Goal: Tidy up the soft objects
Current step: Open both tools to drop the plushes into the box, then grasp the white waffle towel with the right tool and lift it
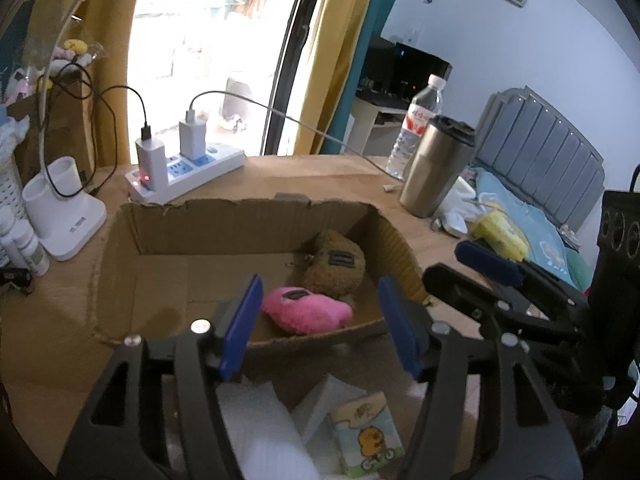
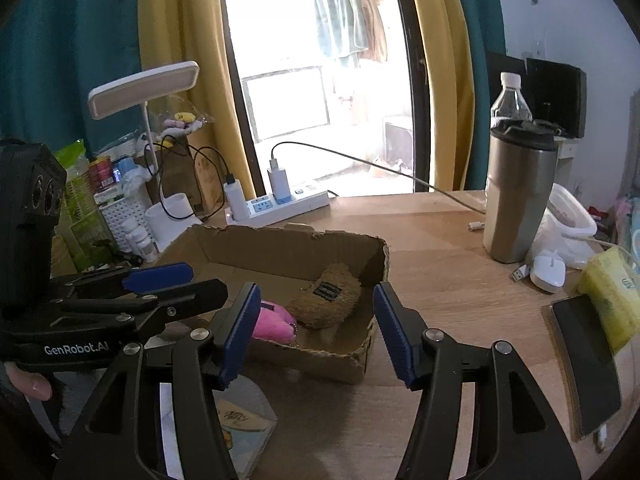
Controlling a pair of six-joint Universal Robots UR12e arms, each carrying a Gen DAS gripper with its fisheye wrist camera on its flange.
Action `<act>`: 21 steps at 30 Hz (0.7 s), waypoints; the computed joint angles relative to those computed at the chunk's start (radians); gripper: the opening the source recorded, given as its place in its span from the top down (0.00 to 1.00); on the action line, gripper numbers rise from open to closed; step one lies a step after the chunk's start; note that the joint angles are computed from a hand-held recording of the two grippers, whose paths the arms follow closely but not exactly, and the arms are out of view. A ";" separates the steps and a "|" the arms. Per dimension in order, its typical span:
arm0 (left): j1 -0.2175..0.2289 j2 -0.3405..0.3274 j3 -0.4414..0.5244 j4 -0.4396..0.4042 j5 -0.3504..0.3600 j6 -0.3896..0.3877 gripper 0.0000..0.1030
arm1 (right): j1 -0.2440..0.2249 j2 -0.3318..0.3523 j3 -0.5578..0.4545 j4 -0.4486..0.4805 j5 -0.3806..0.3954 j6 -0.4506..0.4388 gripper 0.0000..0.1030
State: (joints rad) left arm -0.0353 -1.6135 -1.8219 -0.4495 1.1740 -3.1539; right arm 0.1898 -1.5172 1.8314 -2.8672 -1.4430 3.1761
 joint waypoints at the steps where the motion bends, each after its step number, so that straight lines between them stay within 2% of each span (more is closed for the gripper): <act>1: 0.002 0.005 -0.005 0.005 -0.002 -0.002 0.39 | 0.002 -0.004 0.002 -0.001 -0.002 -0.001 0.40; 21: 0.051 0.109 -0.101 0.091 -0.018 -0.009 0.38 | 0.053 -0.051 0.031 -0.017 -0.066 -0.008 0.40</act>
